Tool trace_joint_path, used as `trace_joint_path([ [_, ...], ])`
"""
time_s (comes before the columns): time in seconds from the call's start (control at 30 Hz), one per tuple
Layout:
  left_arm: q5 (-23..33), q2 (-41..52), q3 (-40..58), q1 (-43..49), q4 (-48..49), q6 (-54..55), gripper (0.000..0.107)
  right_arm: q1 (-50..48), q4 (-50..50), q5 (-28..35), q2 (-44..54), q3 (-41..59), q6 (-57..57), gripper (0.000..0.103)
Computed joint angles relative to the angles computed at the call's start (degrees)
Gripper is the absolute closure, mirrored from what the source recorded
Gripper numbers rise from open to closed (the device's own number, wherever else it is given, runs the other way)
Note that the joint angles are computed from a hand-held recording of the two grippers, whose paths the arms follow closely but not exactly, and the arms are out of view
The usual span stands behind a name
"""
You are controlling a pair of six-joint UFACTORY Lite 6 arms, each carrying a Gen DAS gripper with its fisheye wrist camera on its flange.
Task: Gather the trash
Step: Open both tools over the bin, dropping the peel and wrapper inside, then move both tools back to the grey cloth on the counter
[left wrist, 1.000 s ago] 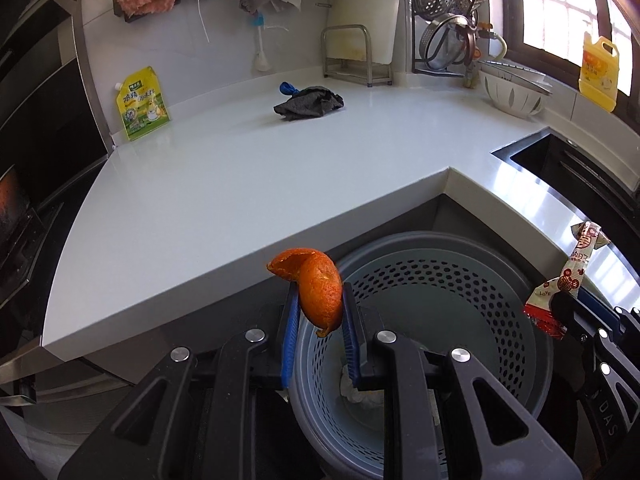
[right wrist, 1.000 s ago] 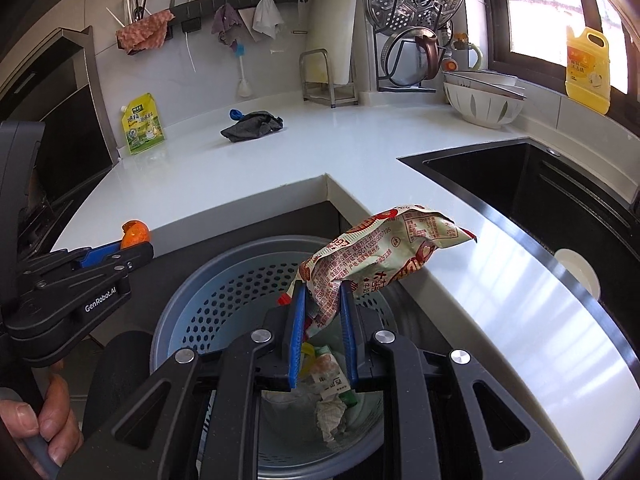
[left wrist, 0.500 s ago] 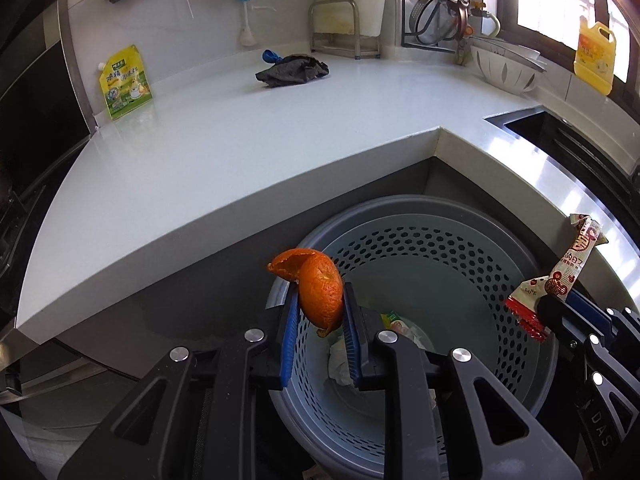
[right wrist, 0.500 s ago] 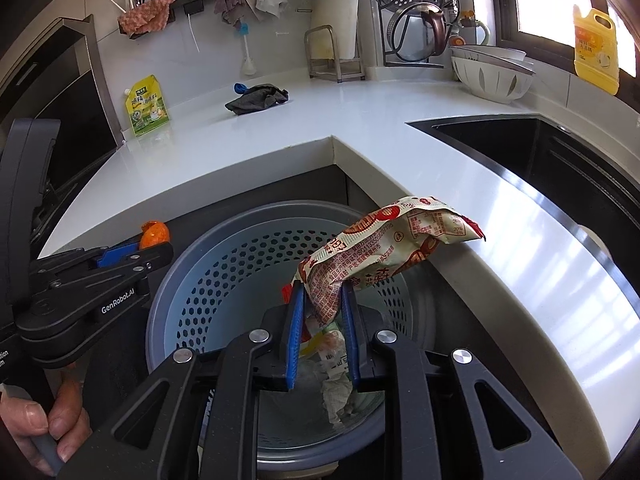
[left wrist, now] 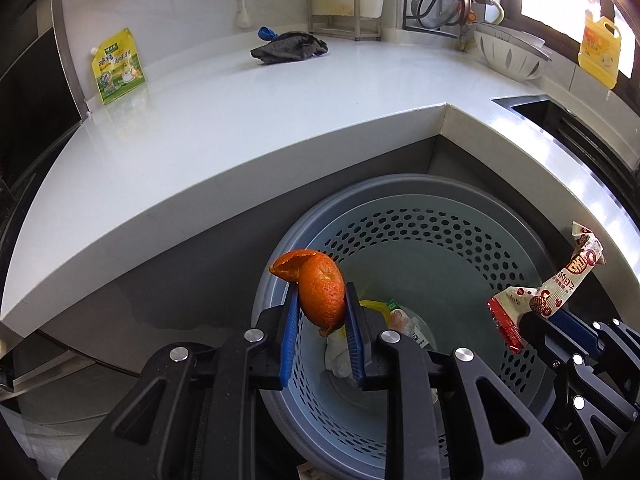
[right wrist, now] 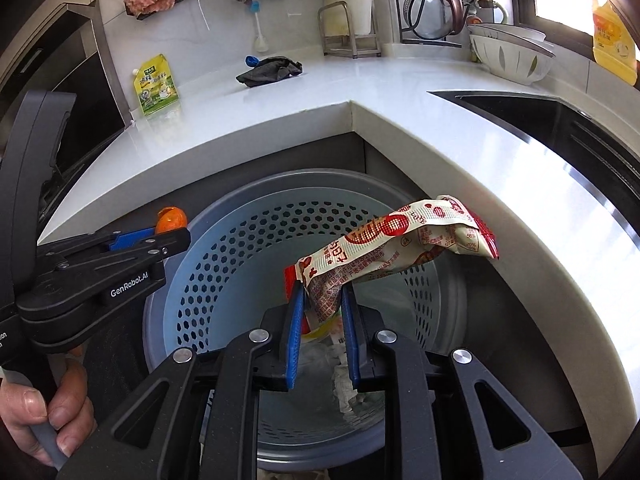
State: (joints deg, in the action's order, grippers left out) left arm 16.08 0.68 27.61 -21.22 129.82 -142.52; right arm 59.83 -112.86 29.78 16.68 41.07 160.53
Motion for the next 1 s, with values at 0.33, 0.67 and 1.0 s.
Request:
trace_joint_path([
  [0.33,-0.1,-0.7,-0.7,0.3,2.4,-2.4,0.081,0.6,-1.4,1.0,-0.6,-1.0,2.0,0.082],
  [0.67,0.2,-3.1,-1.8,0.3,0.6,-1.1,0.051,1.4,0.4,2.6,-2.5,-2.1,0.9,0.065],
  [1.0,0.1,-5.5,-3.2,1.9,2.9,-3.2,0.022,1.5,-1.3,3.3,-3.8,-3.5,3.6,0.057],
])
